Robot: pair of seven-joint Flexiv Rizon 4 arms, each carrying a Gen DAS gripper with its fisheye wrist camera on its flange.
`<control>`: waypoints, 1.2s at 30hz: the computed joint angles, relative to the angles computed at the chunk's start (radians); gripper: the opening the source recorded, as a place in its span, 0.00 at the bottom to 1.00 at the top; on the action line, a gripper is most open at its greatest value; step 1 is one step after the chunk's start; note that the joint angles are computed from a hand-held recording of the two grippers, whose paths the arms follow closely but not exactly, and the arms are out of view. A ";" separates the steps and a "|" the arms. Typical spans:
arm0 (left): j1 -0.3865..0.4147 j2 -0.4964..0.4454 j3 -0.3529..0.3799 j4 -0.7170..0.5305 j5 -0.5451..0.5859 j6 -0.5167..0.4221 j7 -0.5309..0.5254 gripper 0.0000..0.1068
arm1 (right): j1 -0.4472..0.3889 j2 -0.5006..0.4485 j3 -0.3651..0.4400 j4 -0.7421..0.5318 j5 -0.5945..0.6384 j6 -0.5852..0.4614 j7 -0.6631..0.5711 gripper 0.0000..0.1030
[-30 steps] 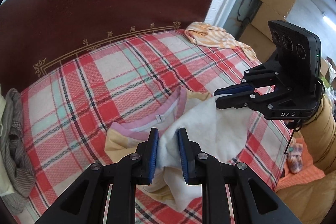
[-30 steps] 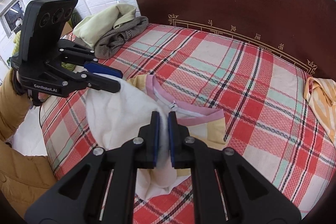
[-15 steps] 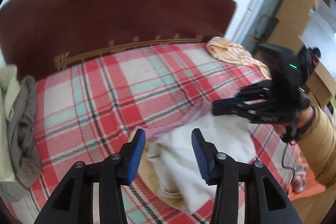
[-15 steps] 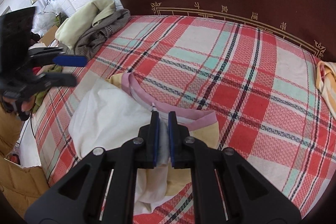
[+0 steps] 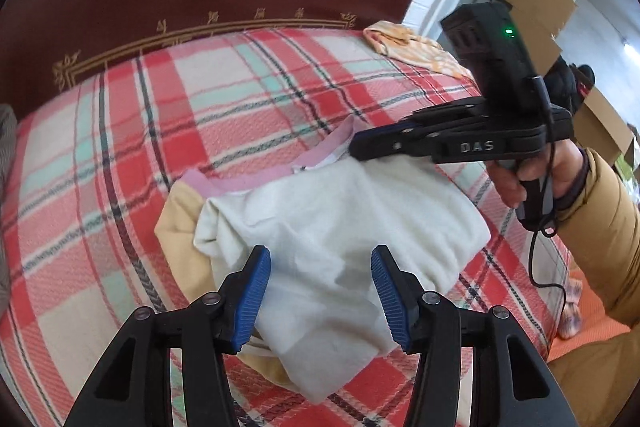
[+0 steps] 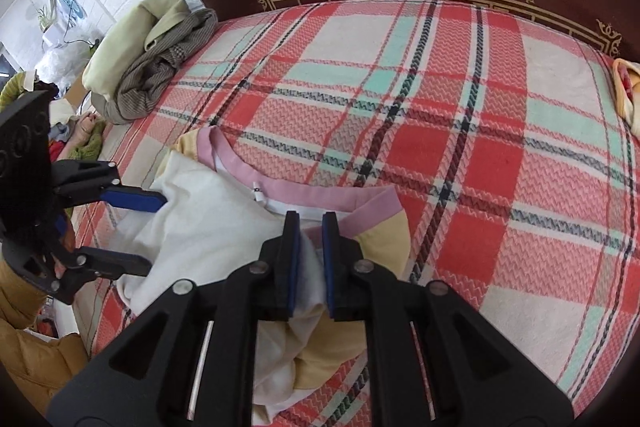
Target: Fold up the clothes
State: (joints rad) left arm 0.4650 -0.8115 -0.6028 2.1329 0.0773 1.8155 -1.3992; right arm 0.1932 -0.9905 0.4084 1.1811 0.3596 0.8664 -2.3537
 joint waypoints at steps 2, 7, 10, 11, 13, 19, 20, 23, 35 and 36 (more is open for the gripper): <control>0.012 -0.014 -0.009 0.006 0.004 0.019 -0.009 0.50 | -0.021 0.021 0.021 0.031 0.028 0.047 -0.027 0.12; -0.025 -0.012 0.029 0.005 0.013 0.053 -0.039 0.50 | -0.130 0.091 0.138 0.130 0.154 0.091 -0.190 0.12; -0.073 0.004 0.077 -0.001 0.008 0.065 -0.059 0.52 | -0.149 0.122 0.155 0.184 0.213 0.073 -0.257 0.12; -0.092 0.009 0.095 -0.002 0.006 0.071 -0.066 0.53 | -0.146 0.130 0.153 0.201 0.228 0.072 -0.270 0.12; -0.129 0.018 0.131 -0.003 -0.002 0.084 -0.084 0.55 | -0.108 0.141 0.118 0.235 0.220 0.100 -0.278 0.12; -0.250 0.038 0.249 -0.010 -0.029 0.126 -0.129 0.60 | -0.085 0.100 0.088 0.236 0.214 0.138 -0.213 0.12; -0.266 0.036 0.264 -0.011 -0.033 0.134 -0.137 0.60 | -0.095 0.097 0.096 0.235 0.220 0.136 -0.210 0.12; -0.300 0.036 0.298 -0.012 -0.039 0.152 -0.157 0.61 | -0.121 0.090 0.116 0.232 0.244 0.124 -0.204 0.12; -0.314 0.027 0.319 -0.002 -0.016 0.207 -0.224 0.62 | -0.139 0.153 0.137 0.308 0.326 0.219 -0.301 0.74; -0.309 0.026 0.317 0.001 -0.009 0.214 -0.230 0.62 | -0.119 0.149 0.116 0.307 0.310 0.226 -0.271 0.74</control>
